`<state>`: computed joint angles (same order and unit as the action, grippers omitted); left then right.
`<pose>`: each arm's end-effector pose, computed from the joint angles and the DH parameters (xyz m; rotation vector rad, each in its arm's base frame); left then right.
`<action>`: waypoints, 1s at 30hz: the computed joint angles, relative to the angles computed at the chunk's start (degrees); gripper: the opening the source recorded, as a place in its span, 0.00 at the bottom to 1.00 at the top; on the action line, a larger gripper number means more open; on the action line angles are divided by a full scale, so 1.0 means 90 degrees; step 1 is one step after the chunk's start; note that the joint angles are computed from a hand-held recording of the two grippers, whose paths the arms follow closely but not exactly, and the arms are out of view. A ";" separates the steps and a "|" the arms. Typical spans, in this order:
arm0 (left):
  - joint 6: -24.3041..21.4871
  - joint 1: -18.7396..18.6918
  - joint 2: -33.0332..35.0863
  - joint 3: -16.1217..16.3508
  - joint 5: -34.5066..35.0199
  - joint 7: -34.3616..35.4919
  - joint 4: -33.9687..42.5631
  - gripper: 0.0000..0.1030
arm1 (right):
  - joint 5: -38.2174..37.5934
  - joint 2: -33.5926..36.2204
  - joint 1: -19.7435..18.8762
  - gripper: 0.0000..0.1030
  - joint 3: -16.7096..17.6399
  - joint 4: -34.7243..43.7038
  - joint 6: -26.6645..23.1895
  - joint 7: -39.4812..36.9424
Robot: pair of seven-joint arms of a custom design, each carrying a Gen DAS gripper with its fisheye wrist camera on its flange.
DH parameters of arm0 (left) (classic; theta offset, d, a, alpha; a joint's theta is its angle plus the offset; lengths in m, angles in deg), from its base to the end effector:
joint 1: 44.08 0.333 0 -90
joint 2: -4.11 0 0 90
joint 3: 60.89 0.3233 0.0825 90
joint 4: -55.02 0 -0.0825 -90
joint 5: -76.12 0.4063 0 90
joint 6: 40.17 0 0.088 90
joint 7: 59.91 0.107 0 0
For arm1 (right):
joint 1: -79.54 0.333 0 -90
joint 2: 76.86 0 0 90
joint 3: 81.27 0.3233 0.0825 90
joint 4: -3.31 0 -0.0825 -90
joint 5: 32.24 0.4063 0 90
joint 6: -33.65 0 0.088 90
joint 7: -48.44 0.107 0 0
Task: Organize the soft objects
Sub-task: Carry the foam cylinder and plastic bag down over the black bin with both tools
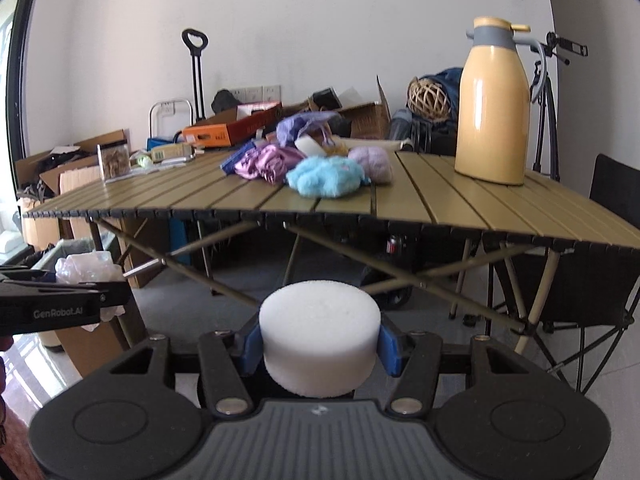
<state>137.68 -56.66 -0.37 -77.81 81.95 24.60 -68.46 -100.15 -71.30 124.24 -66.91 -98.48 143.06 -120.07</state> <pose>0.5071 -0.3019 0.5543 -1.1746 2.0509 -1.1292 0.3860 0.5035 0.5435 -1.3090 1.8292 -1.0918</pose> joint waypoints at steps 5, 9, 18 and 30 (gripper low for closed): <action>-0.0344 -0.0155 0.0024 0.0117 -0.0350 0.0447 -0.0054 0.48 | 0.0494 -0.0155 -0.0092 0.54 0.0012 -0.0299 0.0163 0.0086; -0.0672 -0.0196 0.0049 0.0136 -0.0400 0.0591 -0.0056 0.48 | 0.0820 -0.0235 -0.0188 0.54 0.0036 -0.0482 0.0306 0.0128; -0.1186 -0.0307 0.0121 0.0170 -0.0578 0.0852 0.0044 0.48 | 0.1521 -0.0120 -0.0390 0.54 -0.0021 -0.0473 0.0849 -0.0153; -0.2229 -0.0458 0.0720 0.0269 -0.0261 0.0333 0.0840 0.48 | 0.2198 0.0323 -0.0510 0.54 -0.0267 -0.0133 0.1549 -0.0661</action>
<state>117.62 -60.79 6.11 -75.39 79.60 27.60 -60.90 -80.36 -68.39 119.65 -69.31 -99.67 157.01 -126.02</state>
